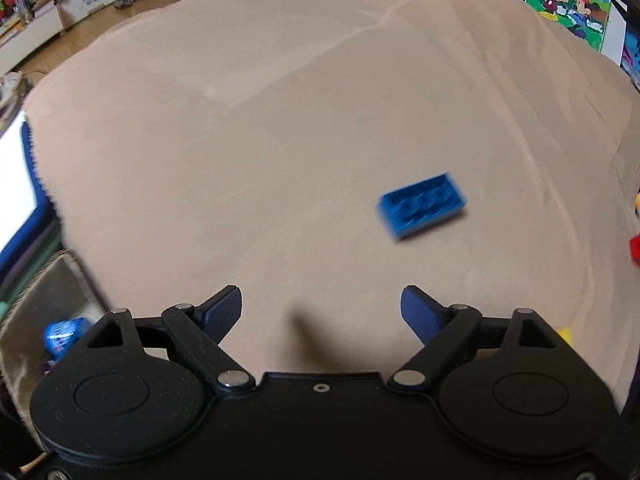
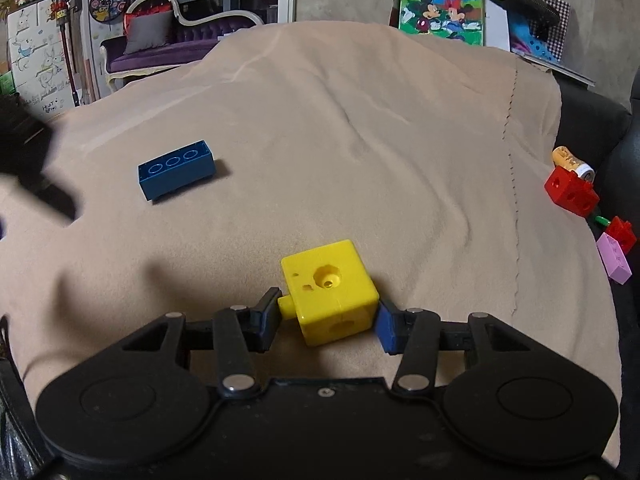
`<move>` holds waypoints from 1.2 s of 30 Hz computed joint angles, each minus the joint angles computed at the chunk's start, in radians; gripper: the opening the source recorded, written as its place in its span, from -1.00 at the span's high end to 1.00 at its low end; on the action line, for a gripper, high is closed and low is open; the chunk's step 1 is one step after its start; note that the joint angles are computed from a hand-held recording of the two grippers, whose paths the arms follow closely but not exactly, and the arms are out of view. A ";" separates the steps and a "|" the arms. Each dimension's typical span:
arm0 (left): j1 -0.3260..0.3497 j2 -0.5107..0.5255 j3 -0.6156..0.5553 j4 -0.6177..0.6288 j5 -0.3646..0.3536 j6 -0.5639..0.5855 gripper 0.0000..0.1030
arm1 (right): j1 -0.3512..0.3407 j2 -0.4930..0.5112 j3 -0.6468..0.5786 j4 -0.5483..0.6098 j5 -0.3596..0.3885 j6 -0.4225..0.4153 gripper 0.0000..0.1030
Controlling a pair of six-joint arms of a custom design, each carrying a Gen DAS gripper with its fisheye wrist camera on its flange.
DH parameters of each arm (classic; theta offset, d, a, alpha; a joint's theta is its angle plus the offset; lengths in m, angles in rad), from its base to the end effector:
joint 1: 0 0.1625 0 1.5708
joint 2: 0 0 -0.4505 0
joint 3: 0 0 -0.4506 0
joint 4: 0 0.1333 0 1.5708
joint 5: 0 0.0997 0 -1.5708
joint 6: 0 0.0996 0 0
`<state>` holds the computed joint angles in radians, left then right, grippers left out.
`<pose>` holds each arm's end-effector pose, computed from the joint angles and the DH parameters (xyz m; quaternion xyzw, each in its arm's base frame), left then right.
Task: Organize rigid objects
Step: 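Grasp the yellow cube brick with the right tool while the left tool grasps the blue brick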
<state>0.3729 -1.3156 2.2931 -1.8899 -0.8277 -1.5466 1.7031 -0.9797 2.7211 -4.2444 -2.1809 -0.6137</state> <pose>-0.2991 -0.3325 0.1058 -0.0374 0.8887 -0.2774 0.3631 0.1151 -0.2868 0.1239 0.1848 -0.8427 0.3523 0.3628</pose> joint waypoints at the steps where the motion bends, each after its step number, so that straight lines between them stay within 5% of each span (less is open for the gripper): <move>1: 0.017 0.019 -0.013 -0.027 0.004 0.018 -0.63 | 0.002 0.007 -0.001 -0.011 -0.002 -0.002 0.07; 13: 0.137 0.186 -0.134 -0.156 0.052 0.041 -0.68 | -0.008 0.117 0.000 -0.192 0.026 -0.072 0.07; 21: 0.200 0.244 -0.184 -0.173 0.026 0.059 -0.72 | -0.010 0.119 -0.002 -0.199 0.029 -0.082 0.07; 25: 0.210 0.252 -0.183 -0.179 0.026 0.082 -0.66 | -0.004 0.110 -0.003 -0.184 0.020 -0.078 0.07; 28: 0.195 0.236 -0.162 -0.194 0.052 0.121 -0.25 | 0.011 0.108 -0.012 -0.166 -0.004 -0.074 0.07; 32: 0.181 0.181 -0.119 -0.200 0.029 0.134 -0.25 | 0.050 0.089 -0.027 -0.098 -0.060 -0.050 0.07; 36: 0.158 0.108 -0.072 -0.162 0.014 0.117 -0.25 | 0.089 -0.010 -0.033 0.121 -0.092 0.058 0.07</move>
